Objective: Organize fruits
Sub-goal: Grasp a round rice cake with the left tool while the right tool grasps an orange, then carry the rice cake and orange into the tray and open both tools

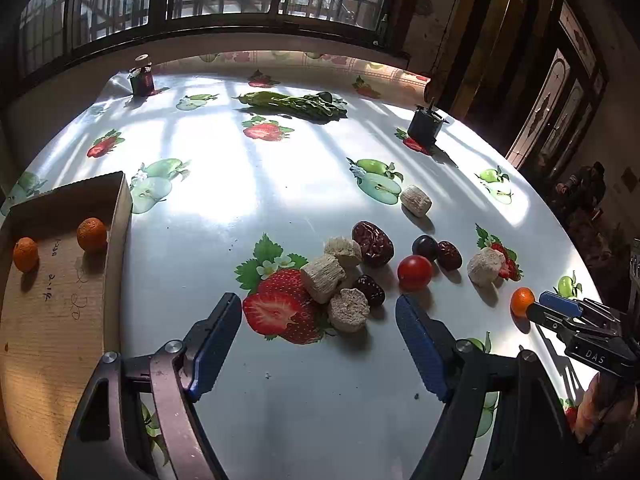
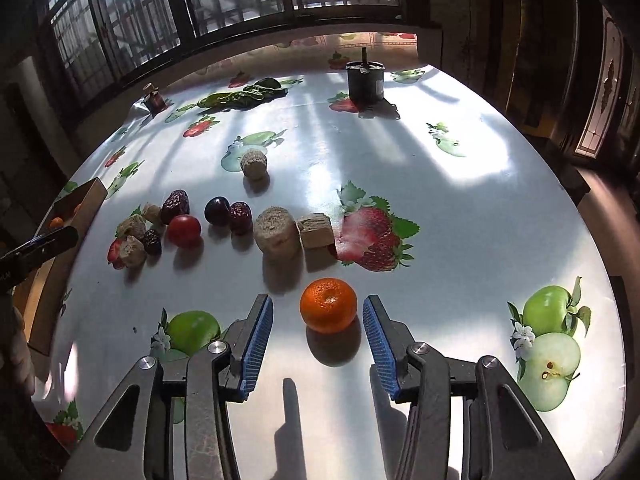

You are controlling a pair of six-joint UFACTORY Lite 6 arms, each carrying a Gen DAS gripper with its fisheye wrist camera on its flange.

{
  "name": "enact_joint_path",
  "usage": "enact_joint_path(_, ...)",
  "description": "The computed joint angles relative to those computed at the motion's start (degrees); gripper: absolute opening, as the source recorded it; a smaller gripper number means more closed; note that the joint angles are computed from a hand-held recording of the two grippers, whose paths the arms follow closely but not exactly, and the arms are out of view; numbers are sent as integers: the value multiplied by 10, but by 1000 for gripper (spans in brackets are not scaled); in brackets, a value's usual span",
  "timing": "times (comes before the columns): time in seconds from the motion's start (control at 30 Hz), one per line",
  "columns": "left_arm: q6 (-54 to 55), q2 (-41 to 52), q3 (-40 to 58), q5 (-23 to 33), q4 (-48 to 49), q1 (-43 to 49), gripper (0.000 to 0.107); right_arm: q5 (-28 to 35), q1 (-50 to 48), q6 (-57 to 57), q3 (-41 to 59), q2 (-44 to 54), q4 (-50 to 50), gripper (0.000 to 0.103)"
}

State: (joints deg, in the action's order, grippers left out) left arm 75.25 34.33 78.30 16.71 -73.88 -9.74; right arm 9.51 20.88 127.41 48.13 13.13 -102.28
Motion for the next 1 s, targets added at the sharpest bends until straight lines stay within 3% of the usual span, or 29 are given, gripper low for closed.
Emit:
enact_joint_path(0.1,-66,39,34,-25,55,-20,78,-12,-14,112,-7,4,-120,51)
enact_joint_path(0.2,-144,67,63,-26,129,-29,70,-24,-31,199,0,18,-214,51)
enact_joint_path(0.27,-159,79,75,-27,145,-35,68,-30,-36,213,11,32,-232,51)
enact_joint_path(0.57,-194,103,95,-45,183,-50,57,-21,-15,28,62,81,-49,50)
enact_joint_path(0.67,-189,99,87,-59,184,-54,34,-3,-2,-62,72,90,43,50)
enact_joint_path(0.73,-190,95,83,-58,187,-53,29,6,3,-89,73,91,74,44)
enact_joint_path(0.8,-172,88,76,-41,167,-46,26,3,2,-107,71,86,96,35)
enact_joint_path(1.0,-19,-2,-17,-11,9,-18,27,19,31,-153,56,49,151,35)
